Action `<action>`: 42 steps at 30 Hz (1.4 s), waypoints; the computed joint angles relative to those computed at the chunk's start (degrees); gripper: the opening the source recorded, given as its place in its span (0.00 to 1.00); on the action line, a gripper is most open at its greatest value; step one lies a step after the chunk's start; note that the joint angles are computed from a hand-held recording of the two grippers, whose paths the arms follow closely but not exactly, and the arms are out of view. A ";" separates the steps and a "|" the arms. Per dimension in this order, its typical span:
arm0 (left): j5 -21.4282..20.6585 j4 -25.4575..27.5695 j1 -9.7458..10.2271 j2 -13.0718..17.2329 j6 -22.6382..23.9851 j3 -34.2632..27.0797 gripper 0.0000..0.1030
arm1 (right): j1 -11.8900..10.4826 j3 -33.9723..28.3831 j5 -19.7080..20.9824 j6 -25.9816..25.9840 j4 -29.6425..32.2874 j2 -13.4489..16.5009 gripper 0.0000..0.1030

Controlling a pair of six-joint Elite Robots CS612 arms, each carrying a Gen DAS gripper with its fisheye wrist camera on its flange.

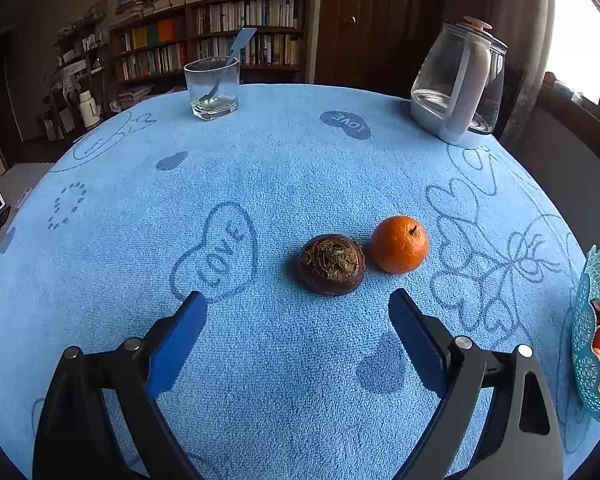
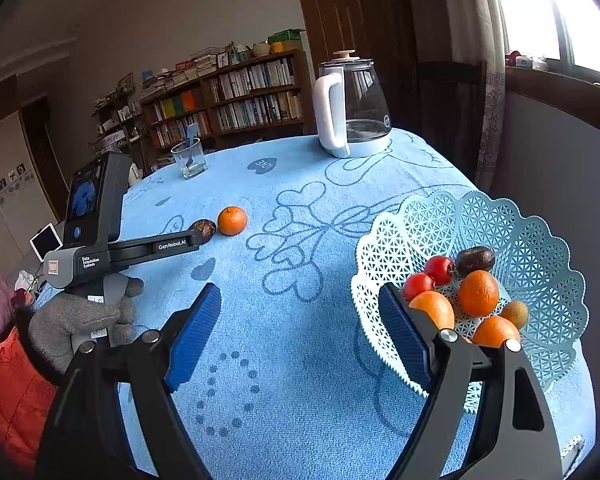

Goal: Organize fruits
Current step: 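Close the left tool on the dark brown round fruit and lift it, then grasp the small tangerine with the right tool while the left tool holds the brown fruit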

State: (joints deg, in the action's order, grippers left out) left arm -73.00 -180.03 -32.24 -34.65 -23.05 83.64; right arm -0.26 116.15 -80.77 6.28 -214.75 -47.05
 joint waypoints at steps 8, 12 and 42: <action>-2.00 3.34 0.92 1.74 1.19 -3.99 0.76 | 0.97 -1.53 0.15 -1.62 3.27 0.56 0.80; -3.69 4.83 1.29 2.60 1.39 -5.75 0.67 | 1.24 -2.15 -0.09 -1.88 4.55 0.80 0.80; 1.17 -7.52 2.65 0.93 -6.68 -0.36 0.42 | 3.49 -14.68 0.71 -1.86 22.52 3.96 0.80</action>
